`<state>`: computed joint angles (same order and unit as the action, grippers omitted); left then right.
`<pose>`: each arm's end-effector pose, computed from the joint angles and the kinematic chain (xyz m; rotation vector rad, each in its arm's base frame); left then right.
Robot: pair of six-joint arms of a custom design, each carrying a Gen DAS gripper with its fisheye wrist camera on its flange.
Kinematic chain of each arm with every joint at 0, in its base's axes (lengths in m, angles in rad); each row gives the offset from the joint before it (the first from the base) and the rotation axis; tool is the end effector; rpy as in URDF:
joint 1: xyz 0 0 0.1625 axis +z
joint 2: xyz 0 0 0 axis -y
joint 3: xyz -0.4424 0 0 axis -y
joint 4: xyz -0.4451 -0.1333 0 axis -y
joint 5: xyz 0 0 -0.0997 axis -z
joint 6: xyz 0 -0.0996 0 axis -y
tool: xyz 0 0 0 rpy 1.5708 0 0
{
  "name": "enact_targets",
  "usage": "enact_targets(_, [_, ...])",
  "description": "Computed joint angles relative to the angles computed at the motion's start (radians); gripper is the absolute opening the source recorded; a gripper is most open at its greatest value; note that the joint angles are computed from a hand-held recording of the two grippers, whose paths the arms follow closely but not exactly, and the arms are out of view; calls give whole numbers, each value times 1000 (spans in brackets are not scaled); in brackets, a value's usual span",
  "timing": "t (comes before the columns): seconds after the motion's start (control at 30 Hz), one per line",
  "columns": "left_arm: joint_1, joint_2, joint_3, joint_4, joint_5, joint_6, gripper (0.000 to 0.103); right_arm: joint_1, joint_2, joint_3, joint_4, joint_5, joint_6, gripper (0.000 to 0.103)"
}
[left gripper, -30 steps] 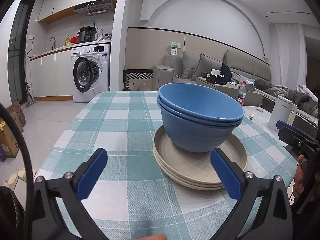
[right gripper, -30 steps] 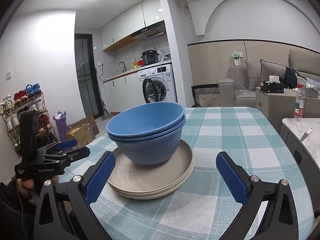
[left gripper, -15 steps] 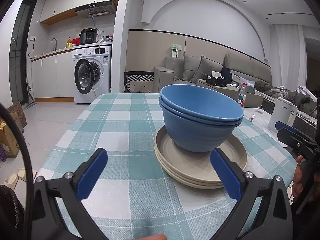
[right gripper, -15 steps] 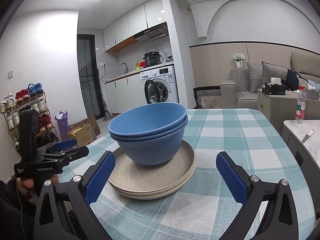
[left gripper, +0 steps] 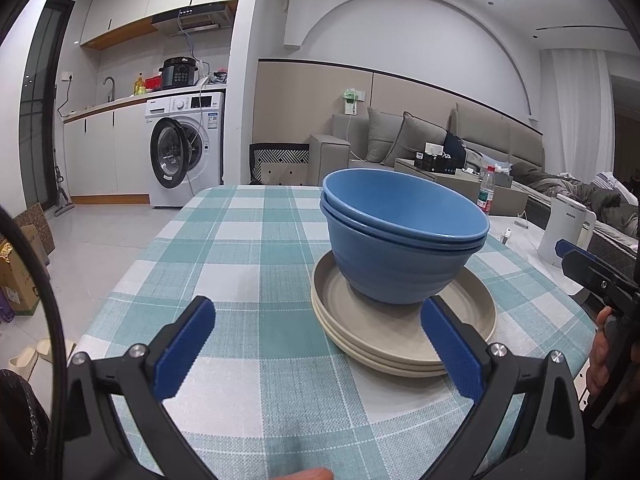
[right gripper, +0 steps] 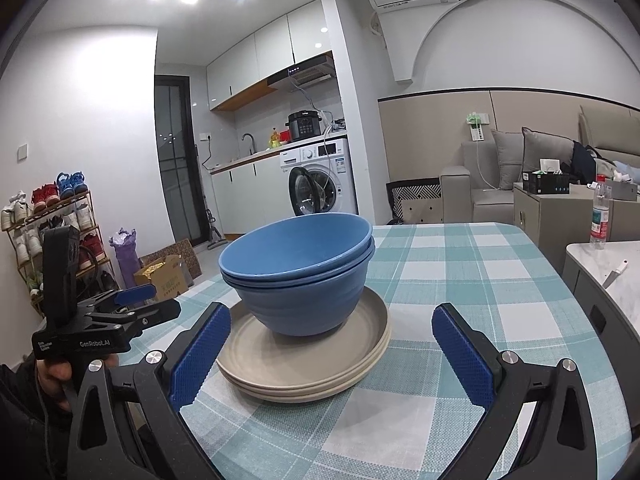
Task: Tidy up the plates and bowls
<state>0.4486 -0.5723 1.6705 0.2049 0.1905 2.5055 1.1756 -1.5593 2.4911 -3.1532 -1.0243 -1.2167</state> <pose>-0.3353 -0.4179 -0.0388 0.2663 2.0003 -1.4475 0.0163 -0.4417 0.2403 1.3544 -2.4501 1.2145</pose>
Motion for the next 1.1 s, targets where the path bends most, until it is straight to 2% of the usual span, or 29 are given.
enact_targets(0.77, [1, 0, 1, -9, -4, 10, 103, -6, -5, 8, 18, -1, -24, 102])
enact_targets(1.1, [3, -14, 13, -58, 0, 66, 103, -7, -3, 7, 21, -3, -29, 102])
